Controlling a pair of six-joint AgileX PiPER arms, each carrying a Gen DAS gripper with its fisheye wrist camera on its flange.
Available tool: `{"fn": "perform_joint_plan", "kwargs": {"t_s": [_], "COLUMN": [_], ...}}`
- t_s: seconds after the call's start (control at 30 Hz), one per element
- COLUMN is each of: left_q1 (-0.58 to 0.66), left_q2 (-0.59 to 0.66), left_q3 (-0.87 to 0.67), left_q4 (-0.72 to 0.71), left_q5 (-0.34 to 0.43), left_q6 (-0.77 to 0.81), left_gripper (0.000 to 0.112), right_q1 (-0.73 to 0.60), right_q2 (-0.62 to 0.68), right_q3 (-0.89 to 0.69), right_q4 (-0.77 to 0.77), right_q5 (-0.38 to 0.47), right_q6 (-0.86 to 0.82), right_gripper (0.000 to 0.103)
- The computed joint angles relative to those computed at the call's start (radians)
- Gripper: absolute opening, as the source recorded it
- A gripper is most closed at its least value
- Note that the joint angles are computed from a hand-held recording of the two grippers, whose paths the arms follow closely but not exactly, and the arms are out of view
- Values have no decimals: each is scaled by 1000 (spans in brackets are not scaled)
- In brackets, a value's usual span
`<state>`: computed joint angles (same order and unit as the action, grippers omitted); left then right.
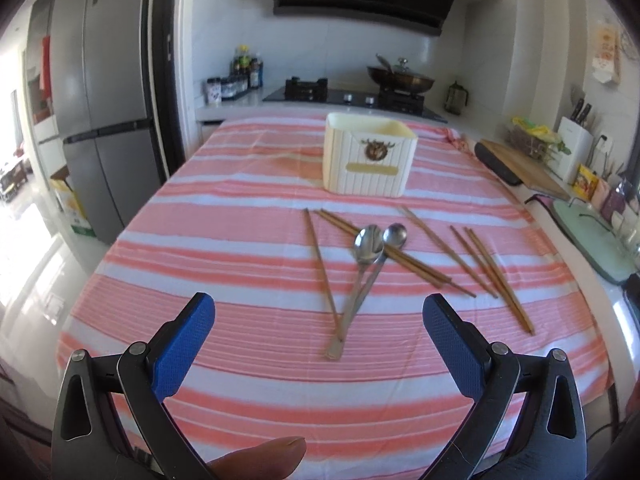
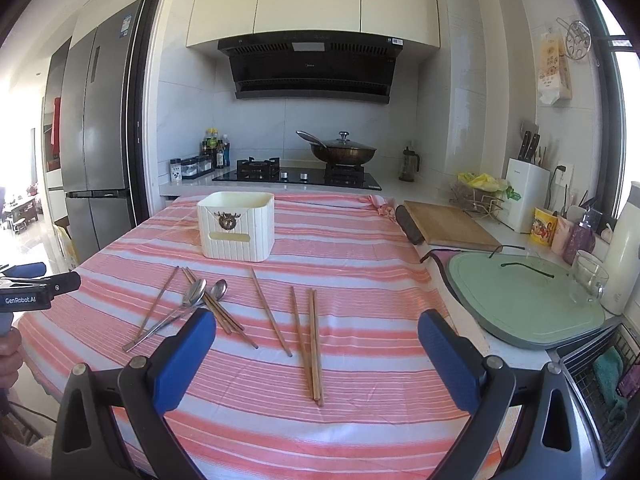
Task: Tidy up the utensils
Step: 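Grasp a wooden chopstick with the left tool while the right tool grasps another chopstick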
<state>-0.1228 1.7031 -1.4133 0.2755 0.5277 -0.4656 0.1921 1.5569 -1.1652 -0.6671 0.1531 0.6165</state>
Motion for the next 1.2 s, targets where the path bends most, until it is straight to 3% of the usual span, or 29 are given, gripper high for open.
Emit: {"fn": "perform_joint_plan", "kwargs": {"t_s": [0.2,0.33,0.43,0.6,0.73,1.0,1.2], "left_q1": [47,75,82,84,81,81,71], "left_q2": [170,321,461,673,771,839,920], "left_q3": [-160,-366,-568,-890,-1035,-1136,-1283], "left_q4": [-110,-156,-150,-125,-99,-72,-51], "left_q5": [74,167,264,444,527,591,671], "left_q6": [122,191,207,223,224,225,247], "left_gripper": [103,103,103,103,103,103,103], "right_q1": [-25,-65,-112,-160,-178,-153,-129], "right_q2": [70,138,245,483,624,796,856], "right_q3": [-41,-98,-214,-505,-691,-949,-1050], "right_q4": [189,424,626,675,750,674,620], "right_q5": [14,34,113,353,483,666,724], "right_q6": [-188,-438,-670,-776,-849,-836,-822], "right_gripper": [103,103,103,103,103,103,102]}}
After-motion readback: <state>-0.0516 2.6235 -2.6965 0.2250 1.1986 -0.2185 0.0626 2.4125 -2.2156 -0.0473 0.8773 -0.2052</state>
